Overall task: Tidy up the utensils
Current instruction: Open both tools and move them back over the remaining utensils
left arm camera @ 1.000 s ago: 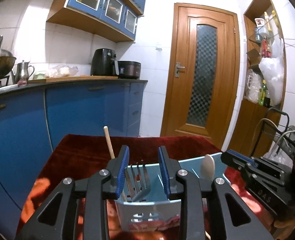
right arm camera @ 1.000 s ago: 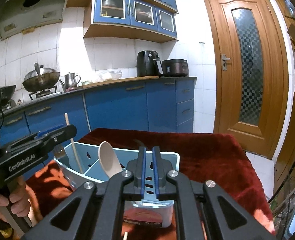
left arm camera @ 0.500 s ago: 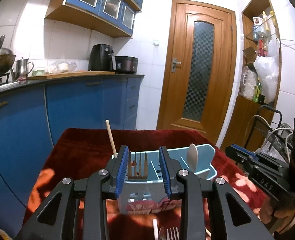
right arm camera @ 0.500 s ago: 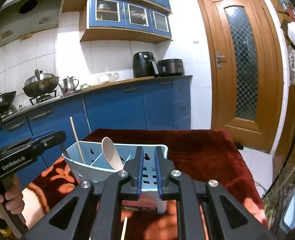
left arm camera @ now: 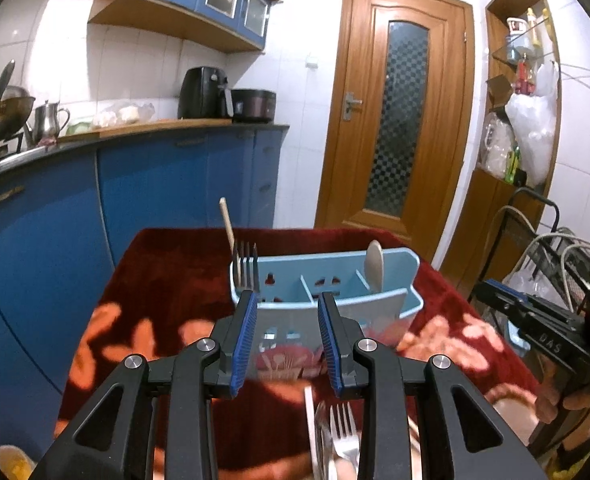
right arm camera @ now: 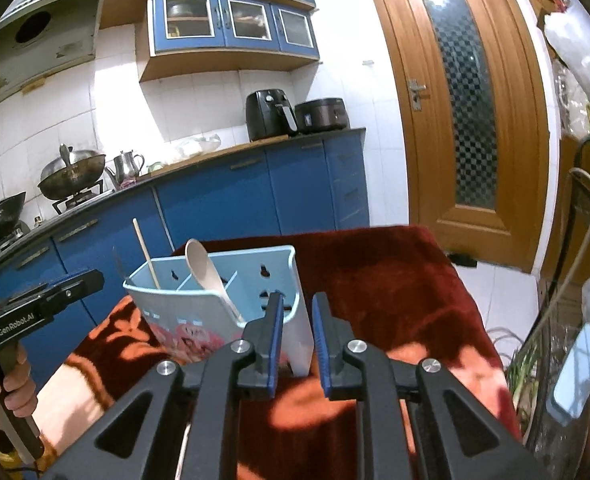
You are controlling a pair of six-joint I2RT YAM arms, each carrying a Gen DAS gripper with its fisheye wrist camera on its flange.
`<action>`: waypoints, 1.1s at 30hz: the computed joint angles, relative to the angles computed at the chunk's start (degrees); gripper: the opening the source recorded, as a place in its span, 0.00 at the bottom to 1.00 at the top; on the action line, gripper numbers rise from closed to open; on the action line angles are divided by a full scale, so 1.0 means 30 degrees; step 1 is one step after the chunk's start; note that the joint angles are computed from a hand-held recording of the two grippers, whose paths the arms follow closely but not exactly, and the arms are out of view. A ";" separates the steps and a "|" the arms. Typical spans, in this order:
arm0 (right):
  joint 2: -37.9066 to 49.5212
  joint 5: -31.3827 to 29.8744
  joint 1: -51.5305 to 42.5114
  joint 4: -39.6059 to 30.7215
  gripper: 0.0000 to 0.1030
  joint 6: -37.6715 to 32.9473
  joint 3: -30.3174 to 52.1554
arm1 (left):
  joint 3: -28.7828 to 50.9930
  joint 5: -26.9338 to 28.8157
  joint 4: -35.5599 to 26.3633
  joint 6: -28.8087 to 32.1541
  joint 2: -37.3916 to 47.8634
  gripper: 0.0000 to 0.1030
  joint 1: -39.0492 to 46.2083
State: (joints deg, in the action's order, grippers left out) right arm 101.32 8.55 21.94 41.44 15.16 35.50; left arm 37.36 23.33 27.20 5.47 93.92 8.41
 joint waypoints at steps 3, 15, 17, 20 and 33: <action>-0.0539 0.0122 0.0210 -0.0279 0.18 0.0244 -0.0647 | -0.0228 -0.0114 -0.0687 0.0358 -0.0241 0.31 0.0076; -0.2144 0.1160 0.2214 -0.2804 0.19 0.1445 -0.1816 | -0.0860 -0.0350 -0.3684 0.1449 -0.0507 0.31 0.0195; -0.2412 0.1289 0.2556 -0.3214 0.19 0.1789 -0.2044 | -0.0994 -0.0479 -0.3944 0.1537 -0.0406 0.31 0.0082; -0.2703 0.1266 0.2867 -0.3686 0.21 0.2361 -0.2368 | -0.1335 -0.0824 -0.3973 0.1752 -0.0282 0.31 -0.0199; -0.3449 0.1014 0.3547 -0.3570 0.23 0.3552 -0.4034 | -0.2072 -0.1756 -0.4017 0.2457 0.1093 0.31 -0.1826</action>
